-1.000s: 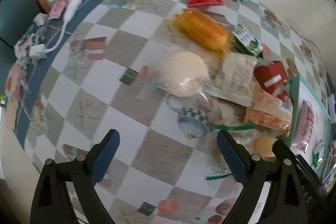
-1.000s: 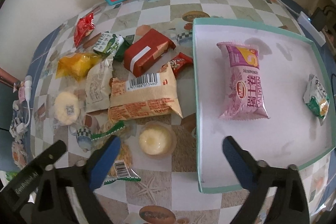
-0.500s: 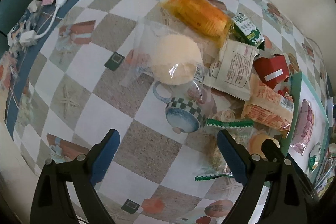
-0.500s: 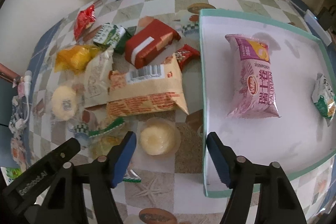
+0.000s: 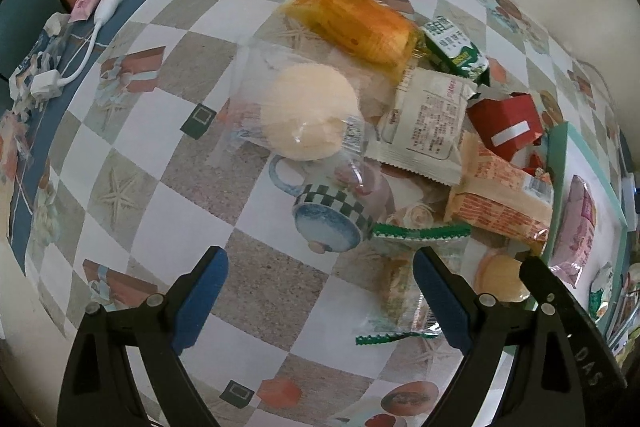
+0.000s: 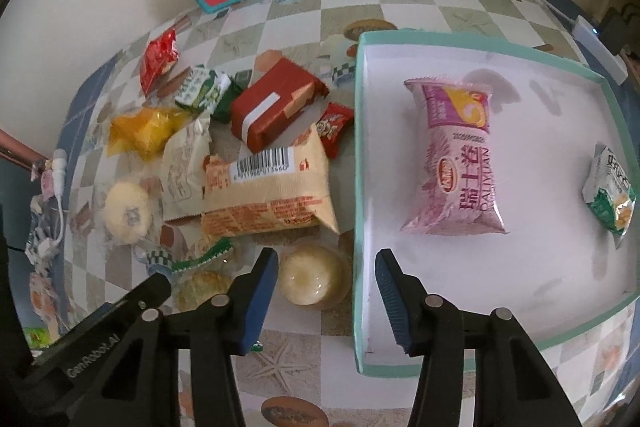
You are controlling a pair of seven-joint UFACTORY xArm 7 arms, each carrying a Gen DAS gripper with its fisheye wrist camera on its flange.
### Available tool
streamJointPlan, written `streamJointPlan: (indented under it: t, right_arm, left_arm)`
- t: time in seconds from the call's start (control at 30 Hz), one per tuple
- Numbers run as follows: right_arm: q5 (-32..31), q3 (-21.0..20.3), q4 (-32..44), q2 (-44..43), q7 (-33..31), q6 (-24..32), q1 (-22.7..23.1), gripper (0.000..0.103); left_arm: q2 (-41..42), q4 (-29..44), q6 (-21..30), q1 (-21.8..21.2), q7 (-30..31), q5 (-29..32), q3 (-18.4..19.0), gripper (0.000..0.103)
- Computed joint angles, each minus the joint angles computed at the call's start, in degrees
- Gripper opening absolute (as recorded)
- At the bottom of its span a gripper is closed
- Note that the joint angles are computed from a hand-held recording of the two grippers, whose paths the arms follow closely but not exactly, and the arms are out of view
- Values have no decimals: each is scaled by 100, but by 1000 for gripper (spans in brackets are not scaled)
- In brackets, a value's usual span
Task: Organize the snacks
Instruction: 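Grasp the wrapped round biscuit with left tool while right tool grasps cream bun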
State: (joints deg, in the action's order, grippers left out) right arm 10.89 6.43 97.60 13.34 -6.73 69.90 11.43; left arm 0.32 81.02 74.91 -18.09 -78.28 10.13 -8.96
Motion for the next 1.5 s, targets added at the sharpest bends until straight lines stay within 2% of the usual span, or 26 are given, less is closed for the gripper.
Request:
streamJointPlan:
  t: [0.1,0.23,0.47,0.5,0.57,0.7,1.07,1.27,1.5]
  right_arm:
    - [122,-26,161,45,-11,67,-77,55]
    - [-23,-84,242,93,179,58,-95,55]
    - [31,-88,403,203,295,138,-186,55]
    - [46,-80,391,193,271,130,-194,55]
    - [80,-55,366,169,192,105,-194,55]
    - [164,-6,311,119,13,80,-169,55]
    - [221,52,151,31,-384,193,-42,55]
    - [136,45,56,4,-440,146,23,54]
    - [246,66,99,38,-579,279,20,51]
  left_arm:
    - [154,158,-69,-27,97,-40,-11,94]
    - [393,368,-266,-94,267,-115,-4,94]
    - [1124,1120,-175,-317,801,-269,33,93]
    - [1253,1274,-101,-359,886,-265,42,90]
    - [1404,1454,34,-433,922,-254,88,77]
    - [1336,1405,131,-500,795,-202,180,52]
    - [842,840,42,-322,273,-228,194,52]
    - [562,556,58,-259,305,-241,120,52]
    - [650,638,58,-213,351,-228,105,52]
